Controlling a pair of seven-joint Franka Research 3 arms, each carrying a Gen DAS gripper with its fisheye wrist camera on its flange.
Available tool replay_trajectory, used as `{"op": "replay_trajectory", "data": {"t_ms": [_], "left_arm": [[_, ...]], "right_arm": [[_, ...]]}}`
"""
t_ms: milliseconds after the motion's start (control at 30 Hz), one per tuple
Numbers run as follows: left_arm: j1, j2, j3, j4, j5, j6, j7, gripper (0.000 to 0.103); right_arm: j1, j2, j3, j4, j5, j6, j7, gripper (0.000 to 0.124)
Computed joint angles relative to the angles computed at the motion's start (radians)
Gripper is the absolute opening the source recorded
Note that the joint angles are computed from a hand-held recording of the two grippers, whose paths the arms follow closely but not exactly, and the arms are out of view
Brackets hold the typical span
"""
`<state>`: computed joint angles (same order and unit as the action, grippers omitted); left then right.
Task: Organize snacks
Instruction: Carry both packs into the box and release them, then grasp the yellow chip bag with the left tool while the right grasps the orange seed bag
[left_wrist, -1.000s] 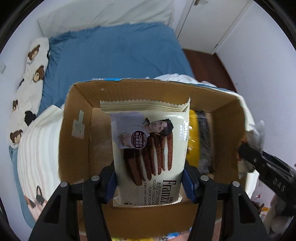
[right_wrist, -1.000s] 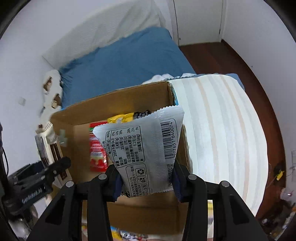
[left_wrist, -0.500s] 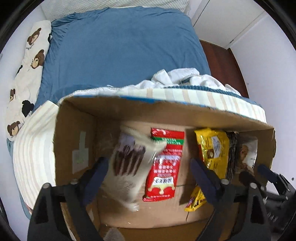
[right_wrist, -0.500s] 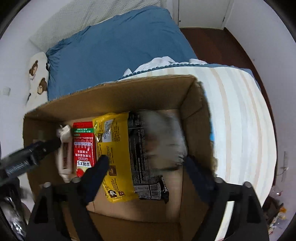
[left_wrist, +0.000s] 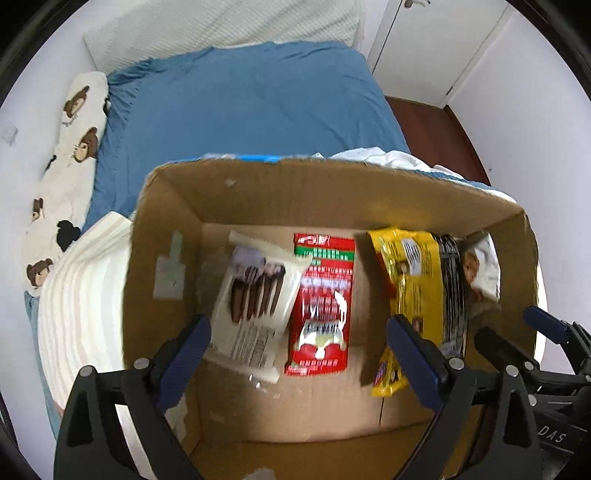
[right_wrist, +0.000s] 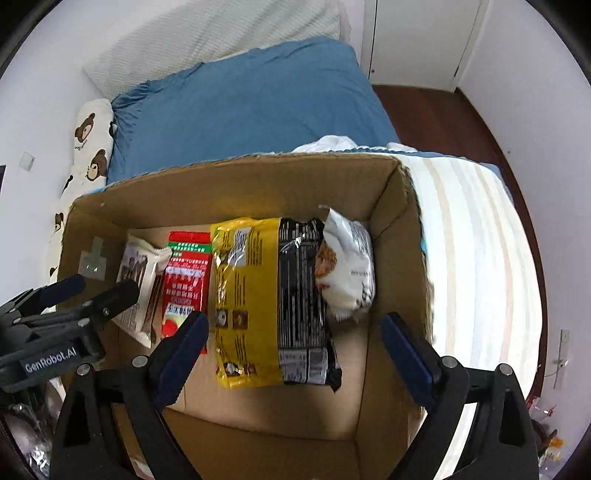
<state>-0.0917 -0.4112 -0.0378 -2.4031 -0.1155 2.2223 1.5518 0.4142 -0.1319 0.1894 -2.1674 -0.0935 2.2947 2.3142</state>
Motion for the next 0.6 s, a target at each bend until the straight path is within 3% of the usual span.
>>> {"op": "replay_trajectory", "data": {"t_ms": [133, 333, 433, 600], "left_arm": [[0.001, -0.132, -0.017, -0.084, 0.043, 0.034, -0.035, 0.097], [-0.03, -0.334, -0.004, -0.167, 0.071, 0.02, -0.069, 0.097], [-0.039, -0.457, 0.013, -0.211, 0.089, -0.024, -0.077, 0.097], [-0.049, -0.691, 0.024, -0.334, 0.124, -0.173, -0.09, 0.097]], "right_arm": [[0.009, -0.078, 0.023, -0.07, -0.016, 0.031, 0.044, 0.096], [0.017, -0.223, 0.083, -0.155, -0.04, 0.053, 0.118, 0.096], [0.026, -0.302, 0.108, -0.198, -0.017, 0.062, 0.136, 0.096], [0.082, -0.451, 0.147, -0.322, 0.081, 0.072, 0.152, 0.096]]}}
